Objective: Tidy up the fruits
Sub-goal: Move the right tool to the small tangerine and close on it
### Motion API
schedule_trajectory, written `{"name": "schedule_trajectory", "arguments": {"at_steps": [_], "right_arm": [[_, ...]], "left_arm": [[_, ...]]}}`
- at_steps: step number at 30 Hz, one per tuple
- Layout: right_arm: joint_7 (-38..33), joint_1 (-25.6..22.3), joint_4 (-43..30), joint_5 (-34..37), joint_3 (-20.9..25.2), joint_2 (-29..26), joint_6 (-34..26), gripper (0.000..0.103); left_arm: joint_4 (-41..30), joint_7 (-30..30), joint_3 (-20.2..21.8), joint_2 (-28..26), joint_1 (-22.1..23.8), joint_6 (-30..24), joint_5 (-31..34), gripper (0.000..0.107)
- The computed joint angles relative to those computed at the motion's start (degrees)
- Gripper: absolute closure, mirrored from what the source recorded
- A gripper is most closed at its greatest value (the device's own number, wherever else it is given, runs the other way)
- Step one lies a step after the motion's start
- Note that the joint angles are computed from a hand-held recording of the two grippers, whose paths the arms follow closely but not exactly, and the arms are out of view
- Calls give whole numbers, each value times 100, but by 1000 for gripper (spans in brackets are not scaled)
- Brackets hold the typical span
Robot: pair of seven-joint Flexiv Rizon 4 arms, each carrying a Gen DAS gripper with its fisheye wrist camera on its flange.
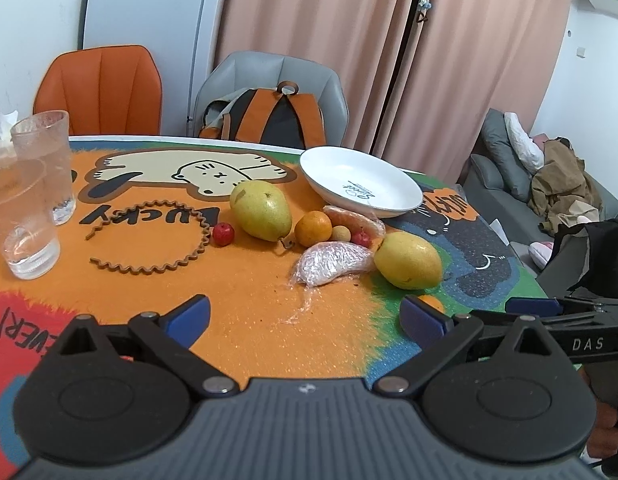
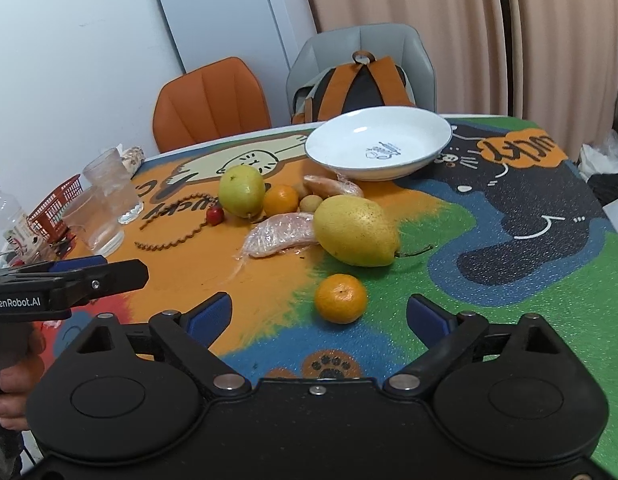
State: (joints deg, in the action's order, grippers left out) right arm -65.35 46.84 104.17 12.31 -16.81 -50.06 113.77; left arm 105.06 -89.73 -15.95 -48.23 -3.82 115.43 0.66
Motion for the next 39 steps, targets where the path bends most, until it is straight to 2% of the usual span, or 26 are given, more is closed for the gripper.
{"name": "schedule_trajectory", "arguments": {"at_steps": [6, 11, 20, 26, 28, 31, 35, 39], "right_arm": [[65, -314, -146, -189, 214, -67, -33, 10], [82, -694, -193, -446, 542, -83, -43, 20], [192, -1168, -533, -951, 963, -307, -177, 25], [393, -1546, -838, -1336, 1297, -497, -384, 44], [472, -1761, -950, -1530, 1514, -567, -469, 60], [525, -1817, -1024, -1679, 1525, -643, -462, 65], [619, -2216, -1085, -1946, 1923, -725, -326, 65], [742, -2242, -1050, -1966, 1867, -694, -344, 65]], "left_arm": [[-283, 64, -126, -204, 58, -188, 23, 9], [-511, 155, -249, -389, 65, -271, 51, 12], [-898, 293, -133, -624, -149, -564, -229, 15], [-1241, 460, -98, -804, -220, -812, -400, 17], [-1382, 520, -34, -867, -290, -907, -495, 18], [-1590, 627, -19, -962, -331, -1081, -606, 20], [-1875, 754, 92, -1097, -456, -1226, -765, 20], [-2177, 888, 207, -1255, -589, -1411, -909, 23]]}}
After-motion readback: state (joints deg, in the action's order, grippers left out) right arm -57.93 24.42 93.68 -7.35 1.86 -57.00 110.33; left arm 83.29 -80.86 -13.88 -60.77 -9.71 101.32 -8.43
